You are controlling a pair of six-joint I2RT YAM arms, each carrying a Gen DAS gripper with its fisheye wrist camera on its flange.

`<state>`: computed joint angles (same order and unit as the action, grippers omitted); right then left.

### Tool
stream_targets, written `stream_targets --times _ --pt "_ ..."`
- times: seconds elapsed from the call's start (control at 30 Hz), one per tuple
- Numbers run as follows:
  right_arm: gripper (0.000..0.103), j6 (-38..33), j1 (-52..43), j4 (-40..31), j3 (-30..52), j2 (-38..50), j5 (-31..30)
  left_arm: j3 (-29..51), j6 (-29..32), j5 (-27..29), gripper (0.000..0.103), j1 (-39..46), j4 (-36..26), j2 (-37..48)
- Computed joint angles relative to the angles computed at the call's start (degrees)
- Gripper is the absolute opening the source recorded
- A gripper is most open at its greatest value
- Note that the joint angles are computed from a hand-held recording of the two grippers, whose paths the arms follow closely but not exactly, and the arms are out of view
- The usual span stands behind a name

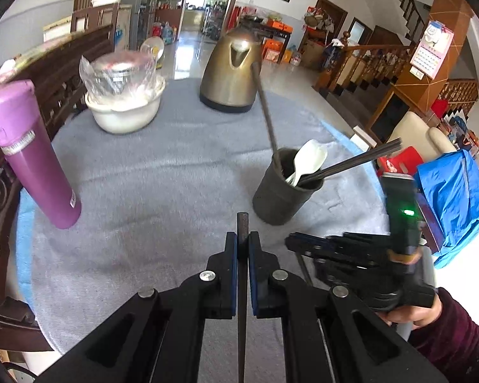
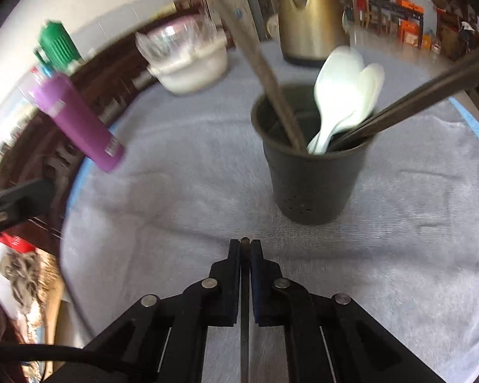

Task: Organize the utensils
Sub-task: 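Close the left gripper on one chopstick while the right gripper closes on the other, then lift both held chopsticks and carry them over the gray holder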

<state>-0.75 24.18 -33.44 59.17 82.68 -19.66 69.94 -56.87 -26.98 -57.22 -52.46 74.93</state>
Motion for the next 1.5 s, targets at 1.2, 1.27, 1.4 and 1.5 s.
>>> stream_targets --times 1.2,1.27,1.4,1.5 --pt "0.006 19.7 -15.0 26.6 4.0 -20.6 -3.1 41.9 15.3 -20.1 0.007 0.0 -7.1 16.1" --pt "0.006 20.0 -13.8 28.0 5.0 -18.8 -0.7 41.8 16.9 -20.3 0.007 0.8 -4.8 16.5" --pt "0.006 22.0 -12.4 29.9 7.3 -14.6 3.3 39.6 19.2 -19.2 0.007 3.2 0.8 17.0" --pt "0.006 23.0 -11.2 31.1 8.6 -12.4 6.4 37.7 19.5 -18.2 0.007 4.9 3.6 17.5"
